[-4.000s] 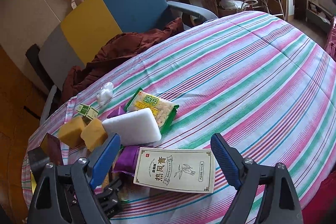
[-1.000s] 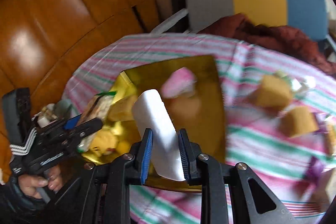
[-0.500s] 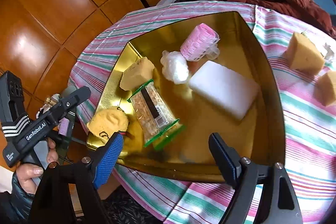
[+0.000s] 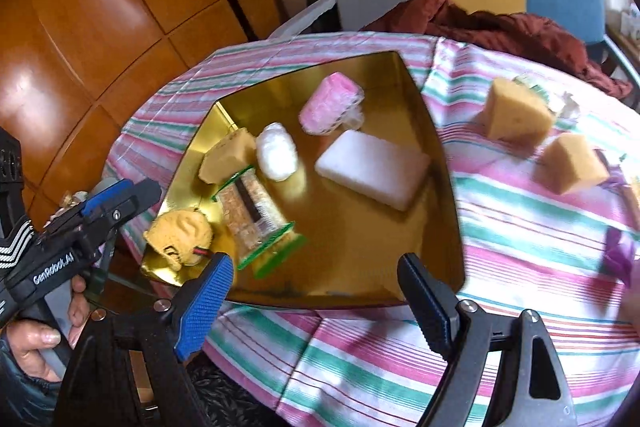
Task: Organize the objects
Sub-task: 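Carry the cracker packet and eraser sponge into the gold tray and release, then withdraw both grippers from the tray toward the remaining items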
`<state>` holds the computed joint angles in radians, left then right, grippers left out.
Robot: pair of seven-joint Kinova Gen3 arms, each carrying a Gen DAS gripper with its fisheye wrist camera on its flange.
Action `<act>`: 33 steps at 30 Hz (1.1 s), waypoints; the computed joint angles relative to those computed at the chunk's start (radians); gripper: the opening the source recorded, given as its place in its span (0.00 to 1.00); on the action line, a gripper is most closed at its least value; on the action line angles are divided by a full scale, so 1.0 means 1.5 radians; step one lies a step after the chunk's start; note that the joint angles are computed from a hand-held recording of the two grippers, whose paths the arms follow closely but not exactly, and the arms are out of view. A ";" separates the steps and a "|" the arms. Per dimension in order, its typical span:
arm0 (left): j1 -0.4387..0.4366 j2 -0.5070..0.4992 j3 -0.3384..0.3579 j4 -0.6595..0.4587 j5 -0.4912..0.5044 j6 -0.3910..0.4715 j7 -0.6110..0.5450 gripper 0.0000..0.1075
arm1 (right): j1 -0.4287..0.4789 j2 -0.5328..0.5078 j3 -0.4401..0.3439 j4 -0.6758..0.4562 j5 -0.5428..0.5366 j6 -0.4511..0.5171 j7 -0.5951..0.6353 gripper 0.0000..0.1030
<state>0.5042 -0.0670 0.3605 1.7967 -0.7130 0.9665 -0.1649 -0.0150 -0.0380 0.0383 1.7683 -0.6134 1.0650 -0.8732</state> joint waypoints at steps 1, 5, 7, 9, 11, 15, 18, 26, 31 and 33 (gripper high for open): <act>0.002 0.004 0.002 -0.004 0.000 0.001 -0.003 0.70 | 0.001 -0.006 0.001 0.004 0.004 -0.006 0.001 0.83; 0.018 0.019 0.007 -0.020 -0.007 0.019 -0.005 0.70 | 0.002 -0.028 0.008 0.020 0.015 -0.027 0.010 0.83; 0.028 0.025 0.005 -0.026 -0.012 0.027 -0.003 0.70 | 0.000 -0.035 0.011 0.025 0.020 -0.035 0.011 0.83; 0.038 0.031 0.003 -0.032 -0.019 0.039 0.000 0.73 | -0.003 -0.041 0.013 0.030 0.025 -0.043 0.012 0.83; 0.048 0.037 0.001 -0.039 -0.025 0.051 0.003 0.73 | -0.006 -0.048 0.014 0.036 0.031 -0.052 0.014 0.83; 0.064 0.044 -0.006 -0.046 -0.030 0.065 0.004 0.73 | -0.015 -0.059 0.017 0.044 0.043 -0.066 0.013 0.83; 0.072 0.048 -0.010 -0.050 -0.031 0.071 0.004 0.73 | -0.020 -0.064 0.019 0.047 0.051 -0.075 0.010 0.83; 0.086 0.054 -0.017 -0.054 -0.029 0.075 -0.002 0.73 | -0.027 -0.070 0.025 0.054 0.061 -0.089 0.003 0.83; 0.092 0.060 -0.019 -0.059 -0.027 0.077 -0.007 0.73 | -0.024 -0.067 0.032 0.054 0.064 -0.092 0.001 0.84; 0.094 0.062 -0.020 -0.061 -0.028 0.079 -0.008 0.73 | -0.021 -0.065 0.034 0.053 0.064 -0.092 0.001 0.83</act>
